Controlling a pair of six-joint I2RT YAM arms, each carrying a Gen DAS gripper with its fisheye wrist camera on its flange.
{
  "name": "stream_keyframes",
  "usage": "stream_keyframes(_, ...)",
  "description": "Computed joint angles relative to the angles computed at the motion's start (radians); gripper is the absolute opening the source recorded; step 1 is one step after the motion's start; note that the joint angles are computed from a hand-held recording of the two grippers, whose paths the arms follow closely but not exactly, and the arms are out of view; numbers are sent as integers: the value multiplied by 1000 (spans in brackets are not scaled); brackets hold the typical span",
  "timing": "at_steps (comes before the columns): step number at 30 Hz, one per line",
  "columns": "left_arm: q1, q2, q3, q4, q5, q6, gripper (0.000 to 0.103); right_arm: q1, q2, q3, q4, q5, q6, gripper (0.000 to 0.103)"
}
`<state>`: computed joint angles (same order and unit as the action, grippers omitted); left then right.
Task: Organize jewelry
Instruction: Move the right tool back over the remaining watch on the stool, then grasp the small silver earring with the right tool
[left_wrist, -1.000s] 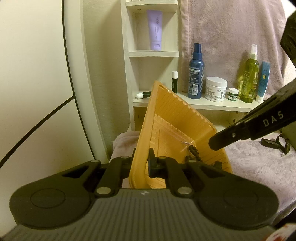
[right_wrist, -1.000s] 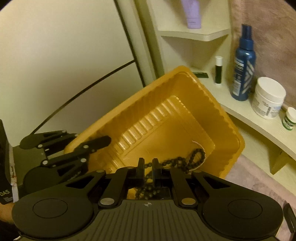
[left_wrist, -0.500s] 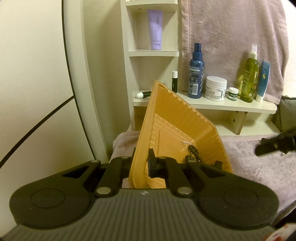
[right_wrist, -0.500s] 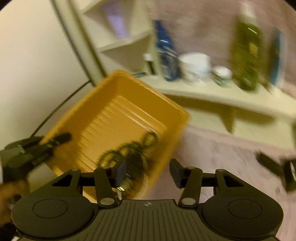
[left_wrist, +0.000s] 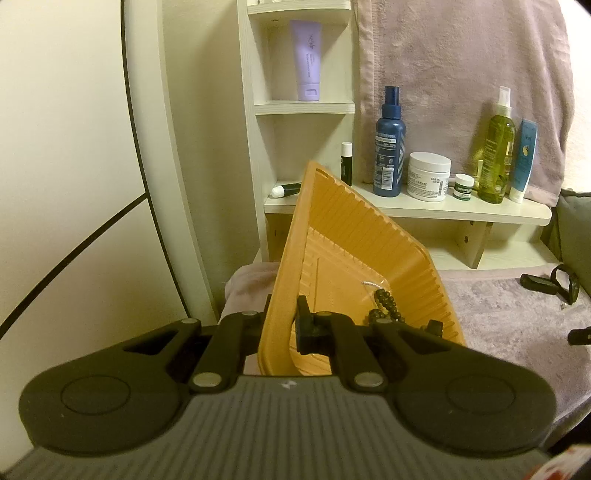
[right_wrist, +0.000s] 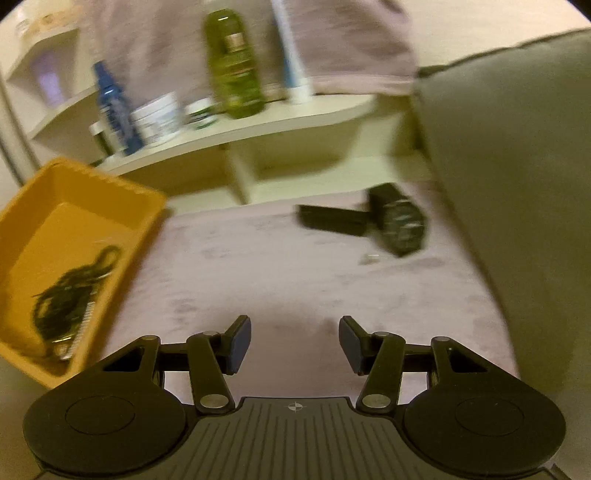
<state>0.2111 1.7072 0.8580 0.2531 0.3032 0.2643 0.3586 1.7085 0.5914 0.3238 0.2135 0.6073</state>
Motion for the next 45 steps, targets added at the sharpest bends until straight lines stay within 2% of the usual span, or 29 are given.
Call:
stream_keyframes(4, -1, -4, 0, -4, -2, 5, 7, -33, 20, -48, 85, 36, 5, 53)
stream_keyframes(10, -1, -11, -4, -8, -3, 9, 7, -102, 96, -53, 194, 25, -48, 52)
stream_keyframes(12, -3, -13, -5, -9, -6, 10, 7, -117, 126, -35, 213, 23, -72, 44)
stream_keyframes(16, -5, -11, 0, -13, -11, 14, 7, -132, 186, 8, 245, 26, -96, 34)
stream_keyframes(29, -3, -6, 7, -22, -14, 17, 7, -92, 301, 149, 210, 133, -101, 23)
stream_keyframes(32, -3, -5, 8, -21, -14, 17, 7, -88, 308, 153, 212, 150, -125, 18)
stream_keyframes(35, -3, -5, 8, -21, -13, 17, 7, -88, 309, 147, 219, 162, -149, 9)
stream_keyframes(45, -3, -4, 9, -19, -10, 17, 7, -17, 211, 91, 207, 181, -176, 8)
